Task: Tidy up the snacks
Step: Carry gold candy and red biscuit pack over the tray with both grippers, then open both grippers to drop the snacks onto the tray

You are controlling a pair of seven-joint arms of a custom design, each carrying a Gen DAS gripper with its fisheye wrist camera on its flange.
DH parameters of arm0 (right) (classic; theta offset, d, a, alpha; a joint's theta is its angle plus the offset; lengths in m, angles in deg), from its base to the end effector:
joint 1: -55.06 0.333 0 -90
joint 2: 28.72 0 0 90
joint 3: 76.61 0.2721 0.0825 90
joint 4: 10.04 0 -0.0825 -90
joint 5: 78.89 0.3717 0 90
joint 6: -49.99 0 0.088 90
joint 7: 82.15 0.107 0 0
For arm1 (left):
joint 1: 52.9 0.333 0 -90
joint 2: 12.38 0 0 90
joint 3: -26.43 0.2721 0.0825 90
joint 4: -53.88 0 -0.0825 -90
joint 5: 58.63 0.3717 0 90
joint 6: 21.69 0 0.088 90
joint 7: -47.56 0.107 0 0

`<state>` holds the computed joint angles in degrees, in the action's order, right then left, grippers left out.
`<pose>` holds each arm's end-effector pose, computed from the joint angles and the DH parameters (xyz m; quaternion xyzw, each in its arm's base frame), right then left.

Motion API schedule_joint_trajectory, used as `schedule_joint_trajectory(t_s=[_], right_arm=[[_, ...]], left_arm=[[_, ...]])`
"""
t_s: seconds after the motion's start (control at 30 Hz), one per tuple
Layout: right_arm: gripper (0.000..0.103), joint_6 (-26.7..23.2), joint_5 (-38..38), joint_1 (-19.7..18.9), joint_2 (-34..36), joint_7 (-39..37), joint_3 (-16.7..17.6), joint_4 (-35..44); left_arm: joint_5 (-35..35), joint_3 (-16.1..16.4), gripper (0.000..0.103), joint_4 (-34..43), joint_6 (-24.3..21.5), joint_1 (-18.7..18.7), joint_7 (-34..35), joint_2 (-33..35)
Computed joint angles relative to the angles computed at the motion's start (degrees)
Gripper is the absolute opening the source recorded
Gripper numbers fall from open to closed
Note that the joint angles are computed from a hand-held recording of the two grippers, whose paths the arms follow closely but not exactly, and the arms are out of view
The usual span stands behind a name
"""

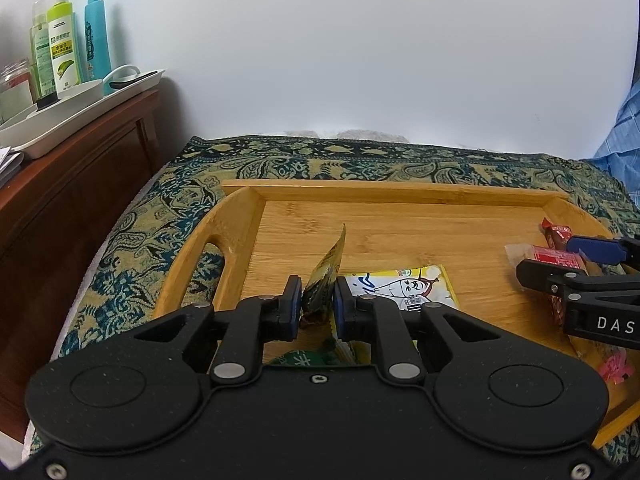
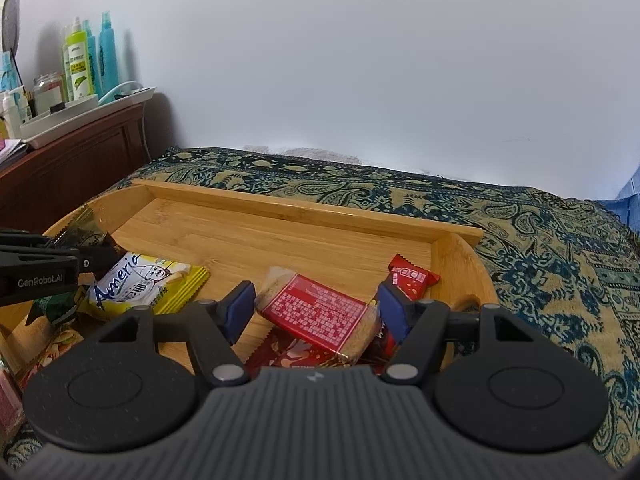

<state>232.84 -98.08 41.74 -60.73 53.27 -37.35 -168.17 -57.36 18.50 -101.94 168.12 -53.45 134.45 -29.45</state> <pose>0.3709 0.2080 0.4055 -0.6600 0.6062 -0.2881 0.3376 0.4396 -0.0676 0.3921 -0.5954 0.6787 -0.3185 0.2889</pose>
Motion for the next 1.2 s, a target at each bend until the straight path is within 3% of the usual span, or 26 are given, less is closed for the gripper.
schedule_joint_trajectory(t_s=[0.63,0.8,0.93,1.07,1.2], right_arm=[[0.078,0.4,1.0,2.7,1.2,-2.5,-3.1,-0.1],[0.084,1.1,1.9,2.9,0.7,-2.7,-3.1,-0.7],[0.086,1.4,3.1,2.9,-0.3,-2.6,-2.9,-1.3],[0.087,1.5,4.5,4.5,-1.2,-2.6,-4.1,-2.2],[0.088,1.5,5.5,6.2,-3.3,-2.6,-4.8,-3.4]], left_arm=[[0.6,1.9,0.018,0.1,-0.9,-2.0,0.4,-0.2],[0.8,2.2,0.023,-0.2,-1.6,-2.4,0.9,-1.0],[0.8,3.2,0.036,-1.2,-1.3,-3.5,1.3,-2.4],[0.6,6.1,0.042,-2.4,-1.2,-6.4,1.6,-4.5],[0.3,6.9,0.048,-4.2,-1.4,-7.0,1.8,-7.1]])
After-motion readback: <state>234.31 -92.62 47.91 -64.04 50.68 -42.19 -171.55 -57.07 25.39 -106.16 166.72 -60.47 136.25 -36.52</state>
